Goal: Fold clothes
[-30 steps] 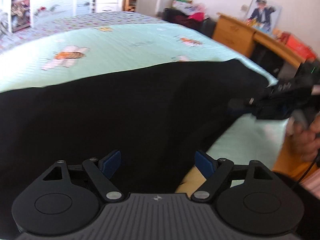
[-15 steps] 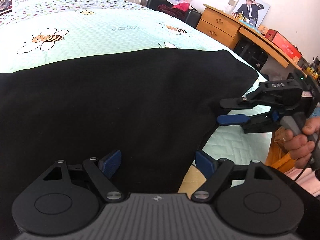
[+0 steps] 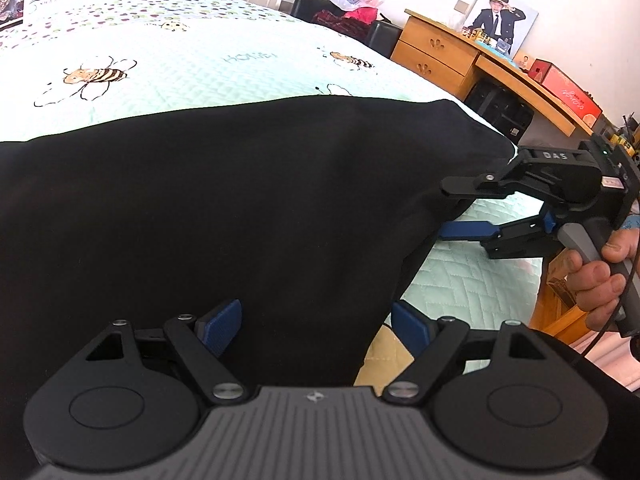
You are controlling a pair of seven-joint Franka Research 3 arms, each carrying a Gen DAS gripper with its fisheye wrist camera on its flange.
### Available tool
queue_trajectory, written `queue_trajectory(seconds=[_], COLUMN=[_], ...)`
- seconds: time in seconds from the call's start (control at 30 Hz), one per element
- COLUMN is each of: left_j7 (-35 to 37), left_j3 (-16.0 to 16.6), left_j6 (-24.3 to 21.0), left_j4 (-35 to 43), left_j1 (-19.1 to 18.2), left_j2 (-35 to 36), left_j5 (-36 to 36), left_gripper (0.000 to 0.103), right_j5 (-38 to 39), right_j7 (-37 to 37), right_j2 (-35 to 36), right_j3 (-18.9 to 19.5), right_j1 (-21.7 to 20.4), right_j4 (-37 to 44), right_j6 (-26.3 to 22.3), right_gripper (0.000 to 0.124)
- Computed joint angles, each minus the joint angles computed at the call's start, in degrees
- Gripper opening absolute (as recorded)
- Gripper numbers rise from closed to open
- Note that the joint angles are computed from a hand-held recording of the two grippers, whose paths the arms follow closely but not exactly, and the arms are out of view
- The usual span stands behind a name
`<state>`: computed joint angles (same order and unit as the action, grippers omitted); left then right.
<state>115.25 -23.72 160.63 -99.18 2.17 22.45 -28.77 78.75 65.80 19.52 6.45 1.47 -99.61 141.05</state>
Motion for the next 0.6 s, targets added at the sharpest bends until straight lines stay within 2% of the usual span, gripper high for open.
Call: queue_trajectory(seconds=[0.2, 0.27, 0.33, 0.6], left_j7=[0.1, 0.1, 0.0, 0.5], left_j3=[0.1, 0.1, 0.0, -0.3], left_j6=[-0.4, -0.3, -0.4, -0.5], left_j4=[0.4, 0.4, 0.5, 0.7], left_j1=[0.0, 0.0, 0.0, 0.2], left_j2=[0.3, 0.3, 0.4, 0.7], left_j5=[0.2, 0.4, 0.3, -0.1], left_gripper=[0.086, 0.086, 0.086, 0.089], right_j5=[1.8, -0.2, 0.9, 1.2], right_j7=[0.0, 3.1, 1.4, 2.9], right_j2=[0.1, 0.6, 0.2, 2.1], right_j3=[-0.1, -0.3, 0.1, 0.2], right_j1=[-0.5, 0.4, 0.1, -0.7], right_j4=[0.2, 1.4, 1.3, 2.0], right_j6=[0.5, 2.7, 3.6, 2.9], right_gripper=[0.05, 0.05, 0.05, 0.051])
